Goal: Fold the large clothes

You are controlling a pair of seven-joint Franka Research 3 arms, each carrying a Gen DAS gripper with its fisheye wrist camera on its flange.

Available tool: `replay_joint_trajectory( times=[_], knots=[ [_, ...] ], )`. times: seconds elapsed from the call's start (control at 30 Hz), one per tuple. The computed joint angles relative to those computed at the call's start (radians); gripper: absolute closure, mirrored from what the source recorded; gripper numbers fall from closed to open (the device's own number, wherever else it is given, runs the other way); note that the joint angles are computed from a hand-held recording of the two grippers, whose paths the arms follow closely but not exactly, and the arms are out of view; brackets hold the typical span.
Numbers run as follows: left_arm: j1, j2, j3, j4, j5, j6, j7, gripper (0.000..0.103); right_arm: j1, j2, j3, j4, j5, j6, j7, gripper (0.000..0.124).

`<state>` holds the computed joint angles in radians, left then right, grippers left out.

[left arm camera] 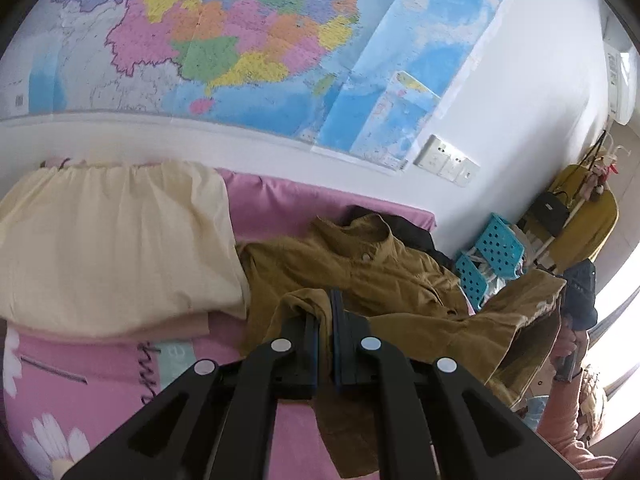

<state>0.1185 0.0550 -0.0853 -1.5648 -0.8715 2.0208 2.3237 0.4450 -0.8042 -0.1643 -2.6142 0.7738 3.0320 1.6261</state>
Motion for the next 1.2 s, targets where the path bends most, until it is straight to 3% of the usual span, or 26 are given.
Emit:
replay_joint_trajectory(
  times=[0.23,0.43,0.77,1.2],
  knots=[
    [-0.009,0.130,-0.044,0.178,0.089,0.007,-0.085,0.098,0.023,0.081,-0.064,0.064,0.033,-0.019,-0.038,0.115],
    [-0.003,0.200,-0.089,0.269,0.158,0.016,-0.135,0.097,0.013,0.119,-0.074,0.090,0.085,-0.031,-0.063,0.115],
    [-0.032,0.184,-0.115,0.225,0.268,0.153,-0.123,0.097,-0.040,0.170,-0.047,0.118,0.132,-0.057,-0.082,0.115],
    [-0.033,0.238,-0.133,0.293,0.310,0.145,-0.138,0.097,-0.088,0.215,-0.023,0.147,0.157,-0.087,-0.092,0.115]
  ],
)
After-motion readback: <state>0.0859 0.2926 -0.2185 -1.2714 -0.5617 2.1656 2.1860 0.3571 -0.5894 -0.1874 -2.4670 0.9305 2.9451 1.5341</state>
